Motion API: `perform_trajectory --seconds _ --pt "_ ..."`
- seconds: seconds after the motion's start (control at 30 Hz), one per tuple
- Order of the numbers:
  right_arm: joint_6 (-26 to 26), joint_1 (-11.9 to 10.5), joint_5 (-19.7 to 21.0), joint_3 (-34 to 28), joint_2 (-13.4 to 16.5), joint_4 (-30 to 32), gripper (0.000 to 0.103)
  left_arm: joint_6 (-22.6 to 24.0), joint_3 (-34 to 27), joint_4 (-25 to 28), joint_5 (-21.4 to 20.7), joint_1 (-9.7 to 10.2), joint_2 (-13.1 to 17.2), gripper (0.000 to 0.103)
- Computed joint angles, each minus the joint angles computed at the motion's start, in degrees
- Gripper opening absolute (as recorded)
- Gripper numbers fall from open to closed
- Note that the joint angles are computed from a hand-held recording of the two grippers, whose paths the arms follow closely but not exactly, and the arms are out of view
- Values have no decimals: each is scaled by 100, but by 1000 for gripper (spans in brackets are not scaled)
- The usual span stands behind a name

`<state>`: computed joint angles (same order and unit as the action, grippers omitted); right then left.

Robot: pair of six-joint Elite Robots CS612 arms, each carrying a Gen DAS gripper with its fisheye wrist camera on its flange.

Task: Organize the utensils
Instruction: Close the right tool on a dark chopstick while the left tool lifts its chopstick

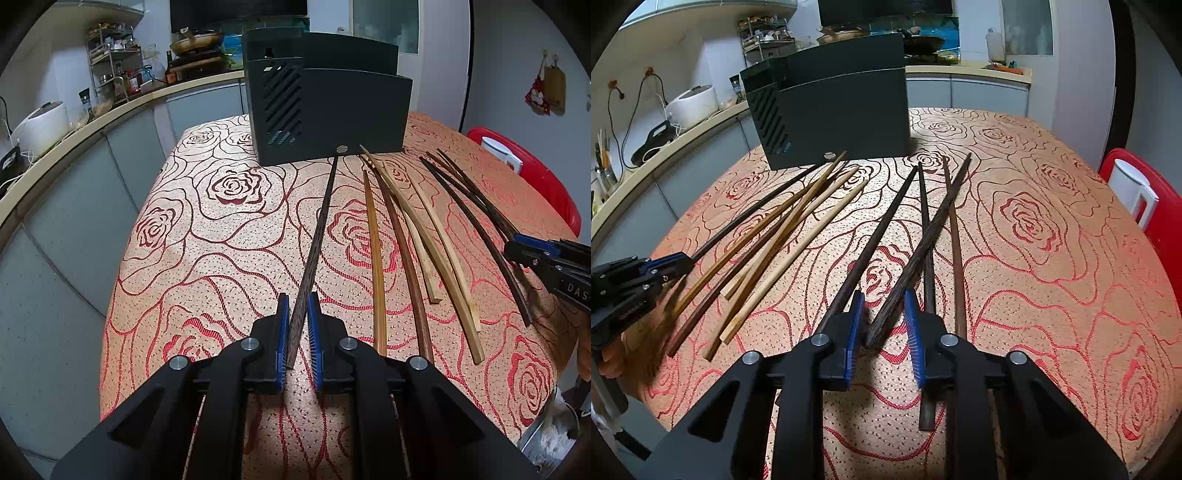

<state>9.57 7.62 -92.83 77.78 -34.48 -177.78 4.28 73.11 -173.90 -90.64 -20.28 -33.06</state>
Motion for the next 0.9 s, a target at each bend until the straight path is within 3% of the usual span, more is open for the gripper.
perform_trajectory --seconds 0.3,0.43,0.67,0.9 --pt "-306 138 -576 -42 100 -263 20 7 28 -61 119 -23 -2 10" --pt "-271 134 -588 -48 100 -253 10 40 48 -91 203 -48 -8 10" --pt "110 30 -321 56 -38 -115 8 12 136 -203 249 -62 -74 10" --pt "279 -162 -250 415 -334 -853 8 10 376 -835 265 -78 -250 9"
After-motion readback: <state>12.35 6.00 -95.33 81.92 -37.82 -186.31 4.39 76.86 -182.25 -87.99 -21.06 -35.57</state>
